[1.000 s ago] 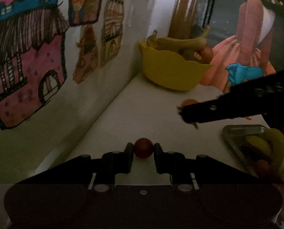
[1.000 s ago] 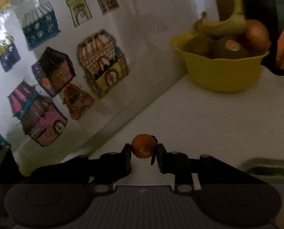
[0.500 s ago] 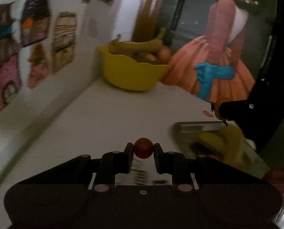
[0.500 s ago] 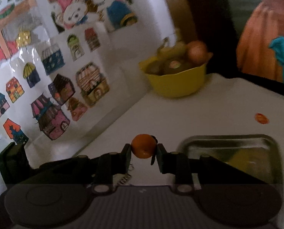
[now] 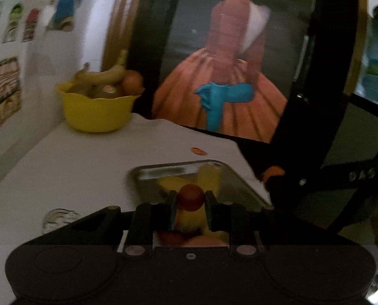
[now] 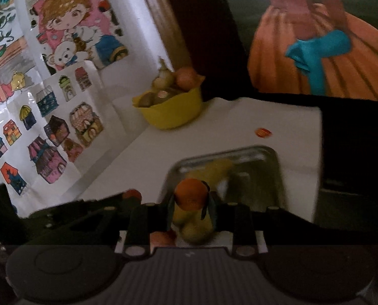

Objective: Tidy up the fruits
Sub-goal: 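Carry the red tomato over the metal tray, then lower the tomato into the tray and open the right gripper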

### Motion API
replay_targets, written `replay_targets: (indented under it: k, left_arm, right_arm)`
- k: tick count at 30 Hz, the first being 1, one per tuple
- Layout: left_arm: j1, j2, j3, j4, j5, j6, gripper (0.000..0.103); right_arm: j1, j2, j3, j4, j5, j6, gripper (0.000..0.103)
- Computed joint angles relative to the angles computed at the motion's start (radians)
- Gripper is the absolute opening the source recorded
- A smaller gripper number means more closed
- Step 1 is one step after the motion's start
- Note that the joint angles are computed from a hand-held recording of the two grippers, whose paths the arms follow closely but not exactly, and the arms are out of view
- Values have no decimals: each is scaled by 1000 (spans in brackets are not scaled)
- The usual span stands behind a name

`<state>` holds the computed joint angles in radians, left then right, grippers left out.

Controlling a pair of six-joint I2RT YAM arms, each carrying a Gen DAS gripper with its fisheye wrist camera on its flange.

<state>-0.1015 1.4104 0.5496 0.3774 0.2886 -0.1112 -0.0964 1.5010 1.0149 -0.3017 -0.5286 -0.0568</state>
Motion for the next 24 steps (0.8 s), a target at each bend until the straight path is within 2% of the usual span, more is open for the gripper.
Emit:
replay_targets:
  k: [4,10,17,24]
  left_arm:
    - [-103,-14,-10,-7,-63,-10,24]
    - [-224,30,-47,101,-152,18,24]
    - [-256,137,6,112,-183,29,24]
    - [-271,181,2,162,-210,43,25]
  right_arm:
    - [-75,-32,-52,-16,-21,-49,32]
    - [-131,-33,-119,44,-29,-97,32]
    - [-141,64,-111,122,-38,-96,32]
    - [-142,147,-88,165,-55,-82,32]
